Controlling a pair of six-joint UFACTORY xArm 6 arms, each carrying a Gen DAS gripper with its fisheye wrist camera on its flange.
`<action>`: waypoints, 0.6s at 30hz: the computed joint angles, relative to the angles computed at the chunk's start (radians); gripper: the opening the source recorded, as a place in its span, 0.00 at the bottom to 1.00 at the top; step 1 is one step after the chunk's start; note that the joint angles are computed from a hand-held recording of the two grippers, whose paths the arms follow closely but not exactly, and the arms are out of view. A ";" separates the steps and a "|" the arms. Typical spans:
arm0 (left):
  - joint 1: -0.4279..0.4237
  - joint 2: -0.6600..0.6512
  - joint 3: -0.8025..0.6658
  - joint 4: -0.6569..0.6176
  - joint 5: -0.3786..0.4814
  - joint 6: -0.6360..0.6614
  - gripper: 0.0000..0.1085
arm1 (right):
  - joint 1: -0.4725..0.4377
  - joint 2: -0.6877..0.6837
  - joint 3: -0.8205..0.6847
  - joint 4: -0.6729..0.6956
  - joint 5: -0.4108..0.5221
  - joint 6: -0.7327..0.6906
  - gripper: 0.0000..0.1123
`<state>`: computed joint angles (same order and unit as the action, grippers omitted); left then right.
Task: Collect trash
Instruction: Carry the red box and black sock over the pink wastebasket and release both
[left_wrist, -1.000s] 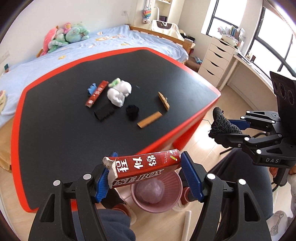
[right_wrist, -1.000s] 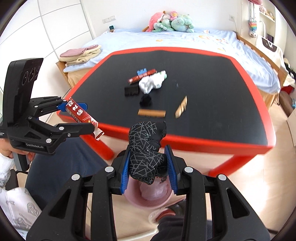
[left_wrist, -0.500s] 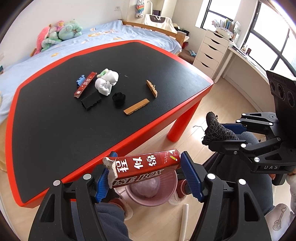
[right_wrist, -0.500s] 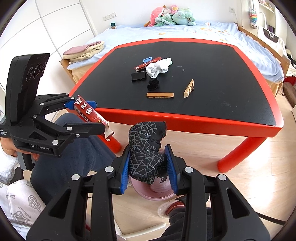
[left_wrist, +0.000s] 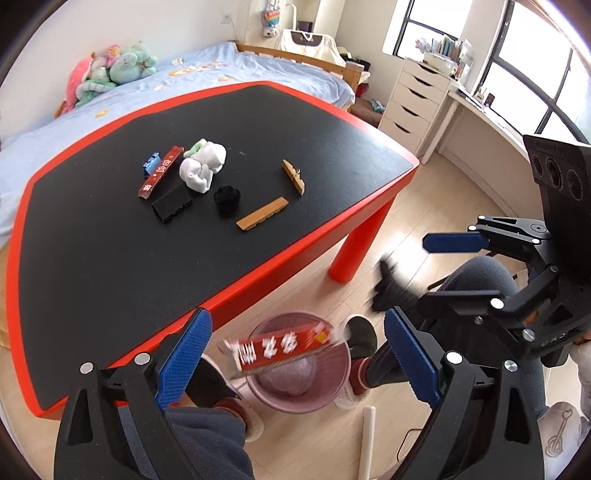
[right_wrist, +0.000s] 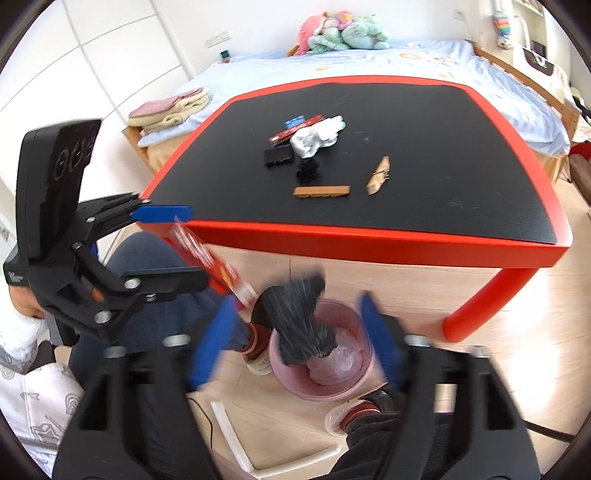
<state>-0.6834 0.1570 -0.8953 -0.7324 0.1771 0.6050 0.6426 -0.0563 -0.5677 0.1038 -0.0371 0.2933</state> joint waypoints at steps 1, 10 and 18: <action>0.002 0.003 -0.001 0.013 0.003 -0.015 0.84 | -0.011 -0.003 0.002 -0.038 0.003 0.039 0.75; 0.013 -0.005 0.011 0.045 -0.012 -0.068 0.88 | -0.051 -0.003 0.006 -0.197 0.011 0.202 0.83; 0.017 -0.015 0.019 0.058 -0.014 -0.084 0.88 | -0.069 -0.007 0.004 -0.265 0.024 0.279 0.85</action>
<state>-0.6659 0.1420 -0.8760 -0.6740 0.1629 0.5212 0.5734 -0.0635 -0.5641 -0.1616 -0.0130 0.5724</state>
